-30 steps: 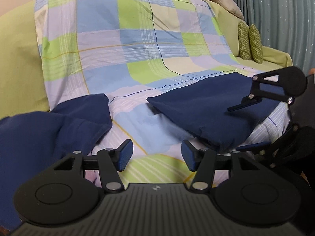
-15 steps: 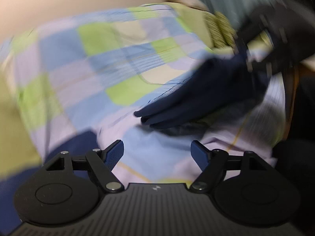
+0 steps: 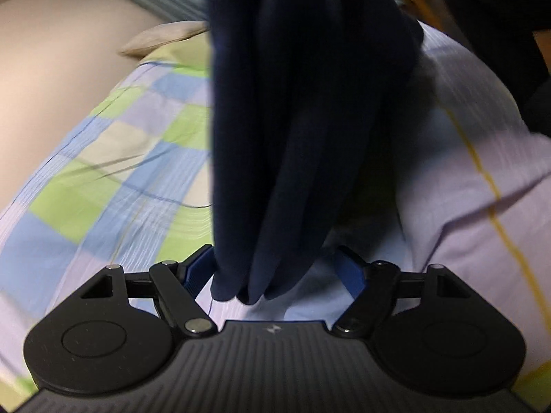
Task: Fold clothes
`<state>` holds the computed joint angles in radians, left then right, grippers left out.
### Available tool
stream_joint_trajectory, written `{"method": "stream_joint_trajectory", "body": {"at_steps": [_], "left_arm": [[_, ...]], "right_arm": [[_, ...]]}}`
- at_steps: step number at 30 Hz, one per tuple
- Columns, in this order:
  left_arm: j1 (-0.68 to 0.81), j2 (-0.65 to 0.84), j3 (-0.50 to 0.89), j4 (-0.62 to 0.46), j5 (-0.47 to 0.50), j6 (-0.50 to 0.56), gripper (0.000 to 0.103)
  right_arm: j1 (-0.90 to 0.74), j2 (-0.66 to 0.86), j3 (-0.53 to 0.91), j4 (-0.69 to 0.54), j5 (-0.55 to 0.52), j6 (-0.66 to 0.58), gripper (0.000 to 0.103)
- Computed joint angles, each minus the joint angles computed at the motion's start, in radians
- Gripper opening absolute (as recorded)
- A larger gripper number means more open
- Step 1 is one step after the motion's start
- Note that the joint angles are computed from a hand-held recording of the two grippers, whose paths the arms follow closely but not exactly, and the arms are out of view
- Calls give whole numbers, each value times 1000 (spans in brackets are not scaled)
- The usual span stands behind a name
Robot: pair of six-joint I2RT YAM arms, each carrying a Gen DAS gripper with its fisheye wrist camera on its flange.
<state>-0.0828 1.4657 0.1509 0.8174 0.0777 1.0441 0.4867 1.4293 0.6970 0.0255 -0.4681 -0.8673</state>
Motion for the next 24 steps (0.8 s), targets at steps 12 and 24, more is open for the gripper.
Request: {"method": "stream_joint_trajectory", "body": {"at_steps": [12, 24], "left_arm": [[-138, -231, 285, -609, -204, 154, 17], [-457, 239, 1048, -1068, -443, 271, 18]], "right_arm": [[-53, -10, -116, 184, -101, 204, 8], [-551, 138, -175, 576, -540, 777, 8]]}}
